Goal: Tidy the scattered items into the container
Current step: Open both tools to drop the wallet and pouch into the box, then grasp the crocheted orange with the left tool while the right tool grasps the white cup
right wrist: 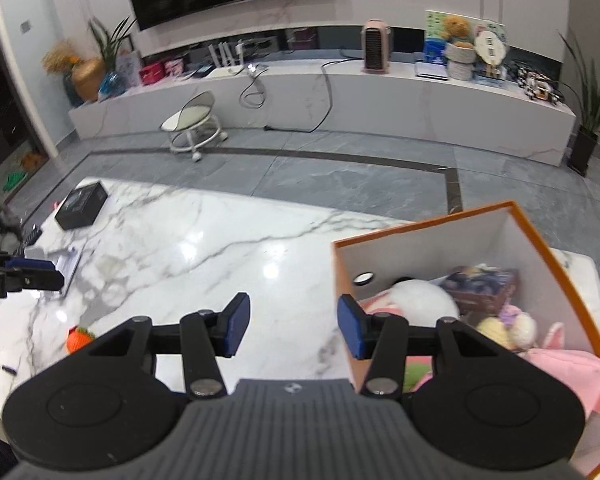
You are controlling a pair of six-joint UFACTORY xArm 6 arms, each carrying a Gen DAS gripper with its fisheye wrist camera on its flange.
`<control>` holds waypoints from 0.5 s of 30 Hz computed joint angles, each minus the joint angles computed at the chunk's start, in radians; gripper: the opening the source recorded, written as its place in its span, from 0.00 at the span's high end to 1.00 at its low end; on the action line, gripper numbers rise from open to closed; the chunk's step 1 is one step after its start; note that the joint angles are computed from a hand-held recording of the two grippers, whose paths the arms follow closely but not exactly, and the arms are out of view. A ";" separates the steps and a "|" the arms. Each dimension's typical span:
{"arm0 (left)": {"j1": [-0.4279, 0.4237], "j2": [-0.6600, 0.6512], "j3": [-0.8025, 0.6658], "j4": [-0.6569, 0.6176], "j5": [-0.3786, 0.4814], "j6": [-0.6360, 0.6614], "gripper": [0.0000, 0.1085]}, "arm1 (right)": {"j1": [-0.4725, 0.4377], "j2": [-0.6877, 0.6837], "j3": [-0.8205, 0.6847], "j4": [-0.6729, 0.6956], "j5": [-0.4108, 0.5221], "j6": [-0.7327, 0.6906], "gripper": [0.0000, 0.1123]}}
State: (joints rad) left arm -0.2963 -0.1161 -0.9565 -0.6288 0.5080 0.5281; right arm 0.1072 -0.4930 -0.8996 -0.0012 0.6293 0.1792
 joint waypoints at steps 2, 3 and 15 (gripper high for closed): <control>0.038 -0.009 0.026 -0.017 0.006 0.021 0.47 | 0.023 0.005 0.001 -0.016 0.003 0.007 0.53; 0.055 -0.010 0.037 -0.025 0.008 0.032 0.47 | 0.033 0.010 0.000 -0.023 0.003 0.012 0.53; 0.076 0.028 0.162 0.060 -0.062 0.073 0.45 | 0.128 0.062 0.020 -0.099 0.010 0.051 0.49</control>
State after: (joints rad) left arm -0.2205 -0.0884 -0.7941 -0.5685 0.4459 0.6009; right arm 0.2352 -0.4310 -0.8795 -0.0999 0.6393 0.2304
